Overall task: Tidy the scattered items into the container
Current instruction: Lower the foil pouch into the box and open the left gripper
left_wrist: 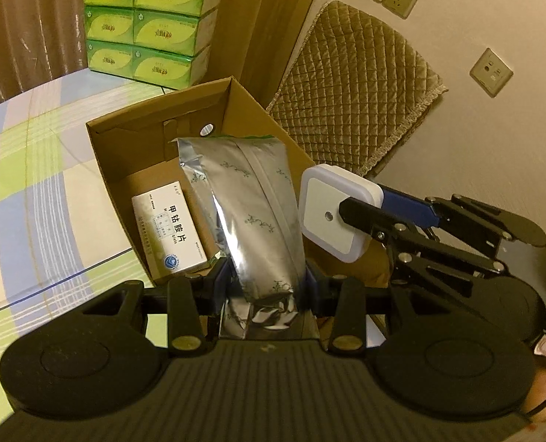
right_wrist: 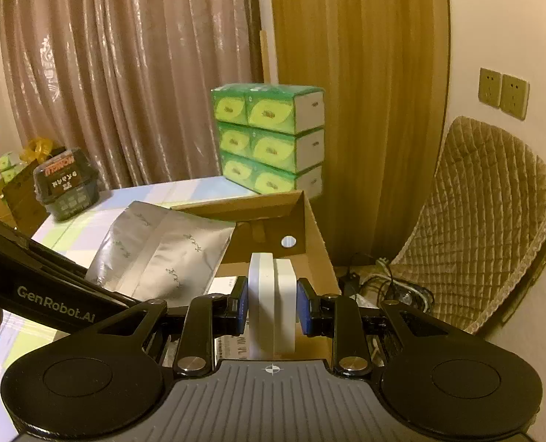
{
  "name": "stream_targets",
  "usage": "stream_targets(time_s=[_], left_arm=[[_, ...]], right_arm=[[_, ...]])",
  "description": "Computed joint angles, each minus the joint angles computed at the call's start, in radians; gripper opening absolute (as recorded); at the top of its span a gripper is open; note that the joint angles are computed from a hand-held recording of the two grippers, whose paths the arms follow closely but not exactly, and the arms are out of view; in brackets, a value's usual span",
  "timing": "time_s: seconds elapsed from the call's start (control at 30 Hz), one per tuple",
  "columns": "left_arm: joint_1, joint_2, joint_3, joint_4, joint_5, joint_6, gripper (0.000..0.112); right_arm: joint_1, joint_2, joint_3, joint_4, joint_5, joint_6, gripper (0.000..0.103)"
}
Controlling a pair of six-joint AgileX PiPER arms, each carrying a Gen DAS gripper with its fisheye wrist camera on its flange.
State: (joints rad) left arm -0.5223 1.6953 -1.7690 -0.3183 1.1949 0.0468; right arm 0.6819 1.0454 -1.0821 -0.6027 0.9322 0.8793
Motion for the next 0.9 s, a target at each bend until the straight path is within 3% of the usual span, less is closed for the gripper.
stream_targets(time_s=[0.33,0.9], left_arm=[[0.001,0.041,-0.002,-0.005,-0.038,-0.031,0.036],[0.027,0.025,0.028,0.016,-0.065,-0.032,0.04]], right_arm=[[-0.081,0.012,0.02,0.054,-0.061,-0.059,0.024],[-0.087,0.022,0.029,0.057,-0.07,-0.063,0.024]])
